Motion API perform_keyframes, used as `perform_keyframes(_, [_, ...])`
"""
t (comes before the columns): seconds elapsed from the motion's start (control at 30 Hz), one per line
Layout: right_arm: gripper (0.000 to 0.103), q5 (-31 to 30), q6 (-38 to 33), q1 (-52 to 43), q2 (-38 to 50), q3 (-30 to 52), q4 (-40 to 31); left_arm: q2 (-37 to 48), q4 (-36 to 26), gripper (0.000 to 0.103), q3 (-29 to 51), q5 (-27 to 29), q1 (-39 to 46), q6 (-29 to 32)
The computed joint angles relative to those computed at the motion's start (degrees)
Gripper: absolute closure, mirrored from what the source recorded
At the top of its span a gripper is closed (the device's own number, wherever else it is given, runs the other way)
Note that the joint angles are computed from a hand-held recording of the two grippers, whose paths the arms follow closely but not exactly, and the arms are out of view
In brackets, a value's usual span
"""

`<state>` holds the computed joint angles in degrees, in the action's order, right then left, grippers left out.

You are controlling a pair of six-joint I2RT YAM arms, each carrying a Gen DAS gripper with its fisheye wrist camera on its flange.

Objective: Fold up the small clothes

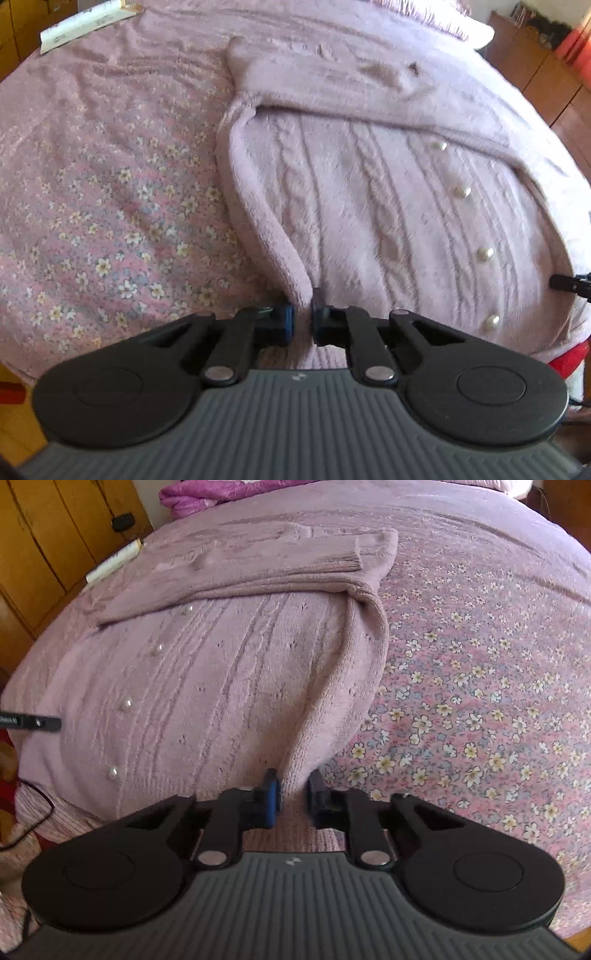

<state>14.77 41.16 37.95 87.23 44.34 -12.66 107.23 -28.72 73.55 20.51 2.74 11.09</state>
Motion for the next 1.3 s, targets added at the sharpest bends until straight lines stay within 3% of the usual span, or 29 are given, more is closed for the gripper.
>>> perform_keyframes(0.23, [0.09,0.9,2.1,-1.8,-5.1,-4.5,10.6,-3.4,4.3,0.092,0.5,9.1,1.7,-8.1])
perform_keyframes(0.4, [0.09,-0.3,0.7,-4.9,-5.0,-4.6,18.6,-3.2,10.4,0.092,2.6,9.8,0.6,-13.6])
perform_keyframes(0.73, [0.09,1.8,-2.8,-10.0,-1.3,0.0,27.1,-0.1,19.2,0.092,7.5,4.8,-0.6,-22.7])
perform_keyframes(0.97, [0.09,2.9,-3.0,-15.0,7.0,4.5,36.0,9.6,21.5,0.092,18.8,0.9,-2.3,-24.9])
perform_keyframes(1.17, [0.09,2.1,-0.5,-19.2,20.1,13.7,37.7,23.1,17.1,0.092,34.5,-3.6,-4.7,-22.3])
perform_keyframes(1.3, [0.09,2.5,-0.5,-20.8,27.7,20.1,34.8,30.4,12.7,0.09,42.5,-8.1,-5.7,-17.8])
